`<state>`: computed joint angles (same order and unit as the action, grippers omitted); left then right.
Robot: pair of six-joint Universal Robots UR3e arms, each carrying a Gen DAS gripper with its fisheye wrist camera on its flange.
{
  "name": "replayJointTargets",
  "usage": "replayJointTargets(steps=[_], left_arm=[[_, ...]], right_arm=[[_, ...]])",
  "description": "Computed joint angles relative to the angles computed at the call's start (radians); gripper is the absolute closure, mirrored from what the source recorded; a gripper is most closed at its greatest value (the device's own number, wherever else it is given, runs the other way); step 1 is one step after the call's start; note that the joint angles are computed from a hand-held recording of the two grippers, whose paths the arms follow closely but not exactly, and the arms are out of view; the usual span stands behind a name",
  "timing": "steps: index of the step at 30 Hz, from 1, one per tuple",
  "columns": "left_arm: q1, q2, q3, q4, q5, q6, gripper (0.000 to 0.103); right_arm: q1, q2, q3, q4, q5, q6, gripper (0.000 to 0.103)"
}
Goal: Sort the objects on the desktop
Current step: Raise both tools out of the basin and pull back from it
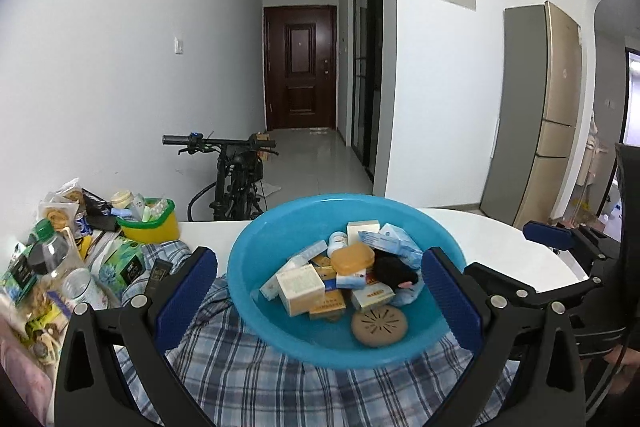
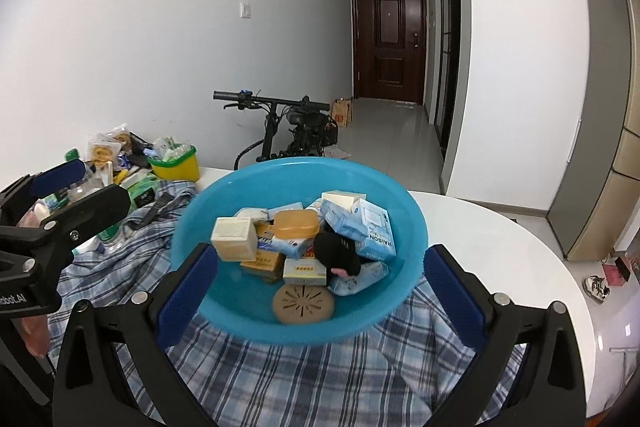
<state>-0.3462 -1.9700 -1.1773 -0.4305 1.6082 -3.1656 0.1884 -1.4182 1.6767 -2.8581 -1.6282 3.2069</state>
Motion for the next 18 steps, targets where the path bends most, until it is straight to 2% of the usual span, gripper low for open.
replayJointTargets(steps=[8,13,18], left_arm=[[-0.040,0.206,-0.283,0.150,0.037,-0.026,0.000],[-0.066,0.281,-0.381,0.206,0.062,-0.037,0.000],[-0.086,0.316,-0.476,0.324,0.089,-0.047,0.000]], right_arm=[[0.048,-0.185,0.178,-0.078,-0.055,0.043,0.001],[0.098,-0.248,0.240,-0.108,-0.114,0.041,0.000],[0.143,-0.271,0.335,-0.272,-0.179,0.056,0.000]])
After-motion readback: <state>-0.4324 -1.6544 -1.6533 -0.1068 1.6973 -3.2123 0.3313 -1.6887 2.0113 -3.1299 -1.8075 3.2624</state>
